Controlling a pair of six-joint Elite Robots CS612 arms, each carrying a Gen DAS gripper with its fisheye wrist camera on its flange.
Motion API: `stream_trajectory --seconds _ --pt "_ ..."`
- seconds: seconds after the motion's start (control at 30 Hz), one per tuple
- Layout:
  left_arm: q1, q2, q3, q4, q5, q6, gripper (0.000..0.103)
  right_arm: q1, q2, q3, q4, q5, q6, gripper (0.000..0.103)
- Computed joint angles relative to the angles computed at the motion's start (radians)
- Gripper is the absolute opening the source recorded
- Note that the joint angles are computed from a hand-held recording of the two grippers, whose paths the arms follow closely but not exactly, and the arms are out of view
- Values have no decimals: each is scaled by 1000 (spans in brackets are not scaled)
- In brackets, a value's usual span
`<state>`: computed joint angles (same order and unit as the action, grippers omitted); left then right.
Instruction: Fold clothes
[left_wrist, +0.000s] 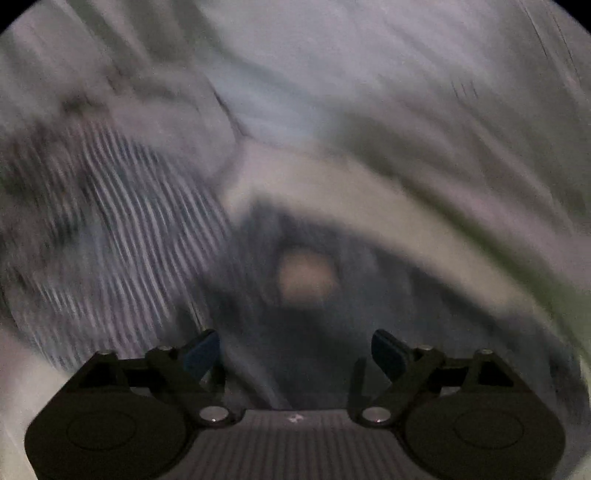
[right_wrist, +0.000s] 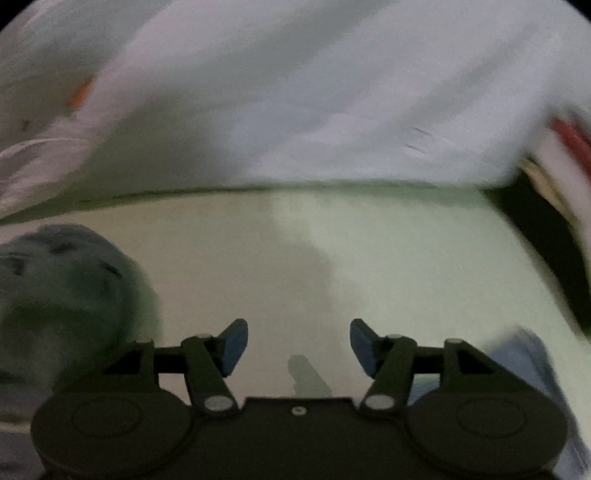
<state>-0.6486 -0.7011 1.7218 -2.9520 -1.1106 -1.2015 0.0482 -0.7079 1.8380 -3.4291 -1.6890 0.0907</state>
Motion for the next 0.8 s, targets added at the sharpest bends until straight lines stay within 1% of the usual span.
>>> stream_trajectory --seconds 0.03,0.07,0.1,0.13,0.17,0.23,0.27,0.37,0.47,0.53,0.63,0.67,0.8 --pt "-6 9 -4 9 -28 4 90 4 11 -31 14 30 -19 65" --pt "-14 17 -11 34 -39 4 91 8 23 -63 33 64 -40 67" --pt "-23 22 -19 68 -27 9 91 11 35 -96 56 96 -61 72" --pt "-33 26 -28 99 -2 28 91 14 48 -130 88 125 -81 73" --pt "-40 28 -37 127 14 40 94 18 62 -164 120 150 -98 73" --pt "-43 32 -57 175 11 46 99 26 87 -226 174 182 -105 71" --pt "-43 35 -68 196 8 44 102 29 96 -247 177 213 -96 71" --pt "-46 45 -97 266 18 46 103 36 119 -304 185 295 -78 72" --pt "-49 52 -108 294 35 20 103 43 138 -357 224 387 -95 73" --pt "-46 54 -111 296 29 14 103 48 149 -387 273 445 -137 74" --pt "-41 53 -115 300 13 15 103 59 160 -416 351 463 -198 74" --pt "-40 53 -116 302 10 14 103 59 165 -425 380 474 -196 74" --pt "-40 53 -122 313 11 4 103 50 182 -456 465 533 -101 73"
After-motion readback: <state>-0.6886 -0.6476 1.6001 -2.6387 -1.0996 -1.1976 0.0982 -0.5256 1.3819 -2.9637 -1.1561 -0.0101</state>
